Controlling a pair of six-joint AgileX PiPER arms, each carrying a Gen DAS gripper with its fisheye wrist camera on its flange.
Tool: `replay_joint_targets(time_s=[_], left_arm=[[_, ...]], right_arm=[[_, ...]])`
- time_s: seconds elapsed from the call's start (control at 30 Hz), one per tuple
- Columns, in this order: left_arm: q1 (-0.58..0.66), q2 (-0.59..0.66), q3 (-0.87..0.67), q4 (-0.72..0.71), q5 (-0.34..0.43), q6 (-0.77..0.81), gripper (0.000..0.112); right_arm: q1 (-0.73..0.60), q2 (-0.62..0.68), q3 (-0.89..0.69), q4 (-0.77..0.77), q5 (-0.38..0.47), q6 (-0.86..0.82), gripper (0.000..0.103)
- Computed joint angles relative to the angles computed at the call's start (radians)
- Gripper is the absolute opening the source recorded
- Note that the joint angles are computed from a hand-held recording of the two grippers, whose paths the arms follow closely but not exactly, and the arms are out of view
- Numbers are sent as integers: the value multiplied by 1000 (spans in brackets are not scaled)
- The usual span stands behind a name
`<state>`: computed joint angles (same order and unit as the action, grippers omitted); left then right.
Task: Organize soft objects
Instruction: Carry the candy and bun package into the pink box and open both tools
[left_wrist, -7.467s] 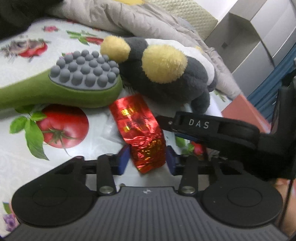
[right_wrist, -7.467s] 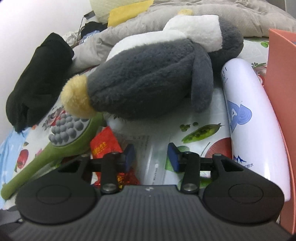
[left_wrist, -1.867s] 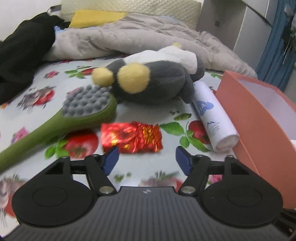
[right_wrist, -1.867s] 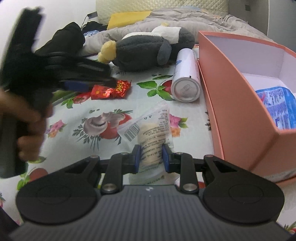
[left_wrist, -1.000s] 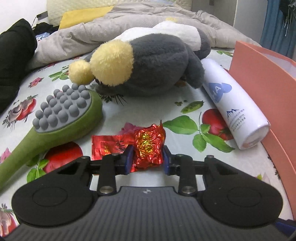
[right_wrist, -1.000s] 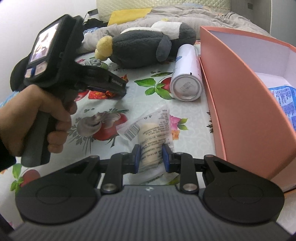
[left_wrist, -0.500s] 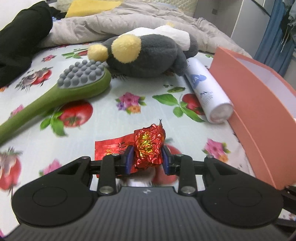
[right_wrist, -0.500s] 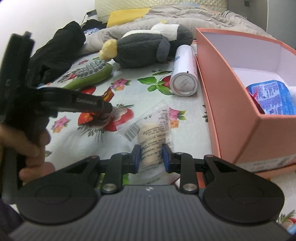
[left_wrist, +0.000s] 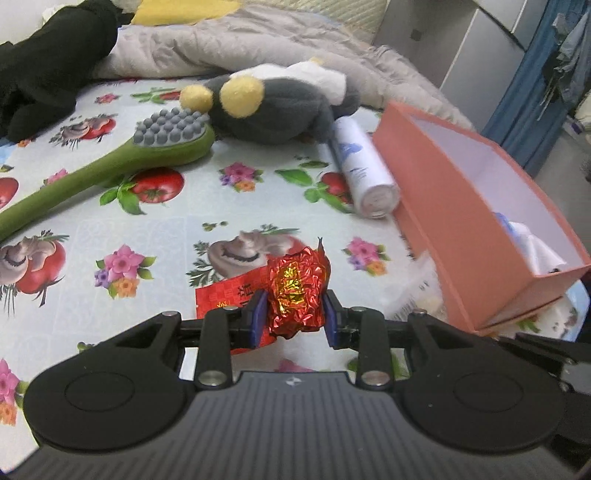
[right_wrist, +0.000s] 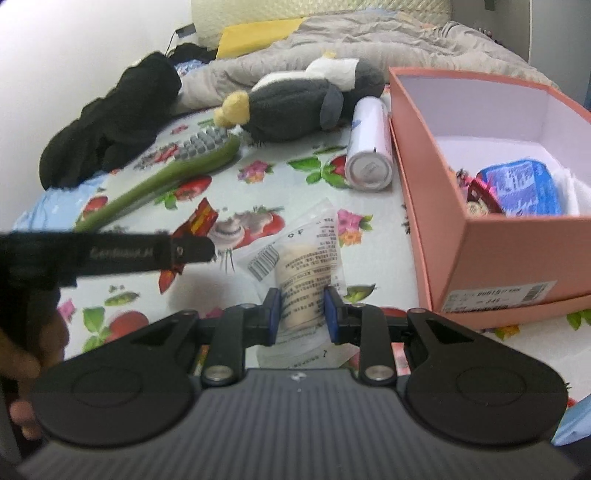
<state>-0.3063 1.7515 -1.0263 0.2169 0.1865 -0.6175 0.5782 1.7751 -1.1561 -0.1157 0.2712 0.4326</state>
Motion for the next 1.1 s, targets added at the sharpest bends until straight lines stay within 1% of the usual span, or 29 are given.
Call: replay_joint_targets(time_s=[0.1,0.23,0.37,0.5,0.63,0.8,0.9,1.0,1.1], left_arm=[[-16,-43,-11,-5,30,-4,37],[-39,-86,-72,4,100,-17,37],[-63,-92,-177,14,177,-15,37],[-77,-86,-296,-36,246,31,37],[-101,-57,-438,-40,322,52,37],[-143,13,-647,-14,420,44,37],[-165,83,-795,-27,486,60,37],[-187,171,-948,-59,546,87,37],[-214,311,-1174,-78,647,113,37]], right_arm=[[-9,-36,-11,5,20,-4,29],[-26,-93,-32,-11,51,-5,29],[-55,-135,-73,3,88,-36,29],[-87,-166,-128,18,128,-70,29],[-121,-186,-187,22,151,-100,29],[-191,-192,-273,76,189,-189,29],[-241,-177,-328,136,216,-270,29],[-297,-151,-379,200,244,-350,29],[-357,-111,-428,247,278,-410,30]])
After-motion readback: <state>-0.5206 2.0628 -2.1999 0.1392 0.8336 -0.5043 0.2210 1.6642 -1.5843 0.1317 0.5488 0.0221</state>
